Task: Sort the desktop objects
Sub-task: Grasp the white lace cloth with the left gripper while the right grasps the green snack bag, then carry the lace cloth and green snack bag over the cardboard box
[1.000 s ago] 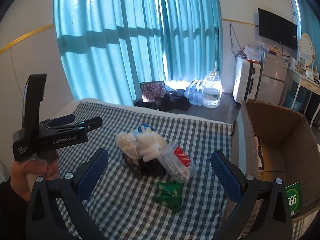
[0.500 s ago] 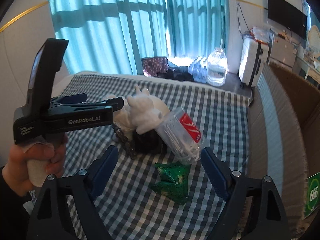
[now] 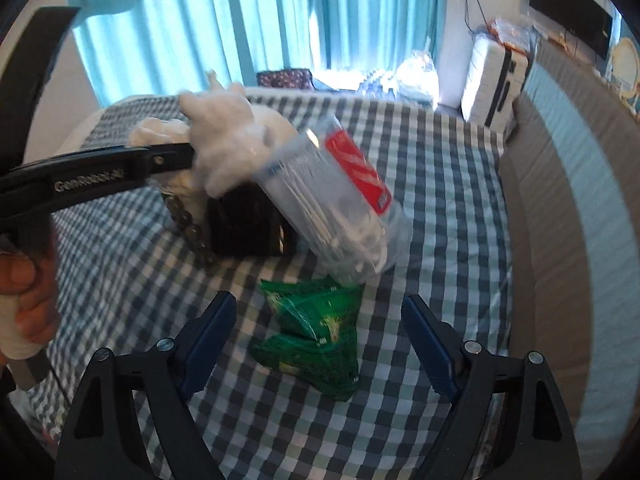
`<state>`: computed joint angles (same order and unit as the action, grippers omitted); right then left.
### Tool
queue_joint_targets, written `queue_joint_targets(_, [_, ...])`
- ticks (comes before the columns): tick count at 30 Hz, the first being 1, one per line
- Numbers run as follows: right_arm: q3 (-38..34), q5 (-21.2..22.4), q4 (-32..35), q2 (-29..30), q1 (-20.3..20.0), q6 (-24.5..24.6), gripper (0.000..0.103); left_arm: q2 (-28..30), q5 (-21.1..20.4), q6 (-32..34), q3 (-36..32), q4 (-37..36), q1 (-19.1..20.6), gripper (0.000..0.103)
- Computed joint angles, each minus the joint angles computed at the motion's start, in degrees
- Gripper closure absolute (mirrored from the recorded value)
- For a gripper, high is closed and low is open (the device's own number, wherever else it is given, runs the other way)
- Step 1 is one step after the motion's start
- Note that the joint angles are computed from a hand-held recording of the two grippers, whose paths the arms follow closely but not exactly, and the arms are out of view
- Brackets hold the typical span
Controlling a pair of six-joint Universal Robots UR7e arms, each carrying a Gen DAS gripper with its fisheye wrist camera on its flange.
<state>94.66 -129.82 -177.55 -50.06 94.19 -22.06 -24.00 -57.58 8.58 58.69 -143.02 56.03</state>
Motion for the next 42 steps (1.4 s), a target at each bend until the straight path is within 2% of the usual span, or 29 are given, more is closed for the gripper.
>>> queue_joint_targets(1, [-0.08, -0.83, -0.48, 0.4, 0.02, -0.6, 0.018, -0.3, -0.35, 0.15, 0.3, -0.59, -0.02, 0.09])
queue_joint_targets(4, [-0.33, -1.8, 1.16, 1.0, -0.36, 0.13, 0.018, -1.7, -0.26, 0.62, 1.78, -2.69, -0.3, 0.091])
queue_joint_targets(9, [0.07, -0.41, 3.37, 0.7, -1.0, 2.42, 0.018, -3.22, 0.33, 0.92, 2.81, -5.69, -0.72, 0.091])
queue_joint_targets(11, [-0.17, -1.72, 2.75, 1.2, -0.73, 2.0, 0.018, -3.62, 0.79, 0.92, 2.98, -6.73, -0.82, 0.091])
queue_joint_targets(13, [-0.25, -1.61, 2.96, 1.22, -0.69, 1.74, 0.025, -3.92, 1.42, 1.28, 3.22, -7.62, -0.91, 0.091])
queue_joint_targets(15, [-0.43, -1.11, 4.6, 1.04, -0.77, 2.51, 0.054, -4.33, 1.8, 1.48, 3.7, -8.42, -0.91, 0.091])
queue_joint_targets(16, [-0.52, -1.45, 4.83, 1.12, -0.67, 2.75, 0.054, -4.5, 1.95, 1.36, 3.87, -8.76, -0.91, 0.091])
queue_joint_targets(18, [-0.46, -1.41, 5.05, 0.95, -0.47, 2.68, 0.061, -4.78, 2.28, 1.0, 4.08, -9.45, -0.98, 0.091])
queue_joint_targets(25, [0.77, 1.36, 2.16, -1.17, 1.35, 1.98, 0.063, -6.39, 4.6, 3.25, 5.96, -15.12, -2.04, 0.091])
queue_joint_targets(31, [2.41, 3.35, -3.97, -2.51, 3.9, -0.64, 0.063, -7.91, 5.76, 6.13, 7.68, -20.19, -2.99, 0.091])
queue_joint_targets(36, [0.99, 3.94, -6.41, -1.95, 5.65, -1.98, 0.063, -9.49, 5.32, 7.04, 8.82, -21.75, -3.85, 0.091])
queue_joint_targets(42, [-0.36, 3.54, -12.22, -0.49, 7.46, -6.12, 0.063, -10.67, 7.08, 9.69, 10.76, -26.38, -4.99, 0.091])
